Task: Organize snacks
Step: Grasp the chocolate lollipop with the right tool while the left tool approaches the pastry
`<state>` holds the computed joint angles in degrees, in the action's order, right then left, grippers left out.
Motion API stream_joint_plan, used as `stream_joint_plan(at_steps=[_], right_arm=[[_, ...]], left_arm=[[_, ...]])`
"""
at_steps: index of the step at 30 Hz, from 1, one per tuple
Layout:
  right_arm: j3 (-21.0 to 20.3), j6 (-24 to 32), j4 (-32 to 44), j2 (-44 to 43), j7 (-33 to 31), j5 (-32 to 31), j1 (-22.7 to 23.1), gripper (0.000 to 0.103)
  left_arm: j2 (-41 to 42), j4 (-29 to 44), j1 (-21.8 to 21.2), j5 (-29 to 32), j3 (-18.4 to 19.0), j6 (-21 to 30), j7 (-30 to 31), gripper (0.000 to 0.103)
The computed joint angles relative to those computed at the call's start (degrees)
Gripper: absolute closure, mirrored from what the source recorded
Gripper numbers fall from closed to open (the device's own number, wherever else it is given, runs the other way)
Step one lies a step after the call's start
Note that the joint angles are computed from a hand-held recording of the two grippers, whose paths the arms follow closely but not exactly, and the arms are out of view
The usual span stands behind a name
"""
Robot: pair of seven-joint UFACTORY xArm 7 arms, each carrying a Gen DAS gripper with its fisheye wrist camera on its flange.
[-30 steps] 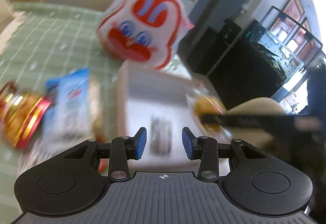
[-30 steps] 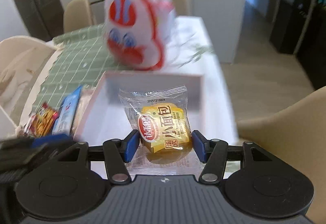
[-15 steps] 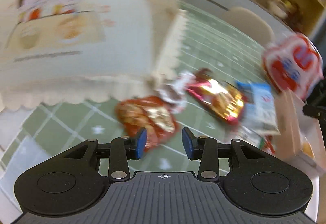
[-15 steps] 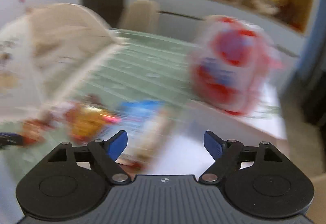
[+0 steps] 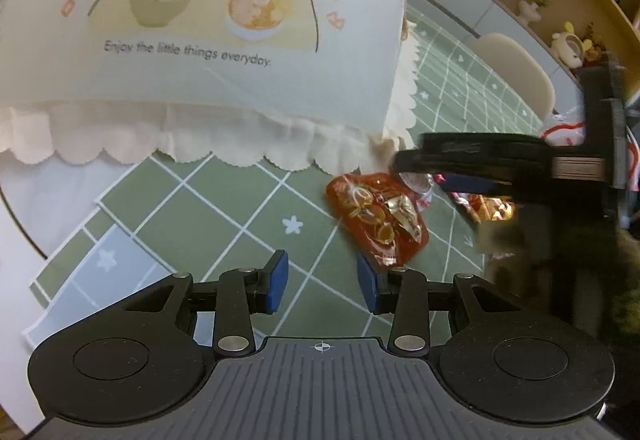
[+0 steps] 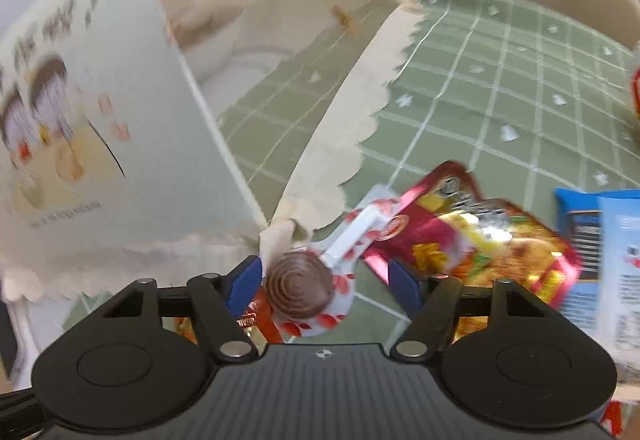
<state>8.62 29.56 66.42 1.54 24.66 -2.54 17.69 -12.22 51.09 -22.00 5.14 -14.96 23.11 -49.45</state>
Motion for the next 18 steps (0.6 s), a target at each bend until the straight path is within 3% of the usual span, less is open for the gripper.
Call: stream_joint_plan(at_steps=[1, 2, 6, 7, 8, 13, 18], right_arm=[[0.1, 0.0, 0.1, 0.4, 0.2, -0.8, 0.1, 0.04], [0.1, -0.5, -0.5, -0.2, -0.1, -1.9, 0.2, 0.051], [0.3, 2.7, -1.8, -3.1, -5.3, -1.7, 0.3, 0.052], [0.2, 2.7, -3.5, -4.9, -6.8, -0.5, 0.3, 0.052], [0.2, 3.0, -5.3, -7.0, -7.4, 0.1, 0.2, 0.059], [-0.8, 5.7, -15.5, -19.5, -11.7, 6.9, 0.8, 0.059], [1.4, 11.0, -23.6, -31.5, -8.7, 5.1, -0.2, 0.059]], left_arm=[[0.3, -0.2, -0.8, -1.8, 1.0, -1.1, 2.4, 0.061], [0.6, -0.4, -1.4, -3.2, 1.7, -2.2, 4.7, 0.061], [3.6, 1.9, -1.0, -3.9, 2.5, -4.5, 9.4, 0.061], [5.0, 3.0, -0.4, -2.8, 2.3, -5.1, 9.6, 0.061], [6.4, 4.3, 0.1, -1.3, 2.2, -5.7, 9.4, 0.061], [14.7, 11.8, 0.4, 3.0, 3.0, -7.4, 10.6, 0.061], [18.7, 16.0, -0.5, -5.9, 2.0, -4.5, 22.7, 0.064]])
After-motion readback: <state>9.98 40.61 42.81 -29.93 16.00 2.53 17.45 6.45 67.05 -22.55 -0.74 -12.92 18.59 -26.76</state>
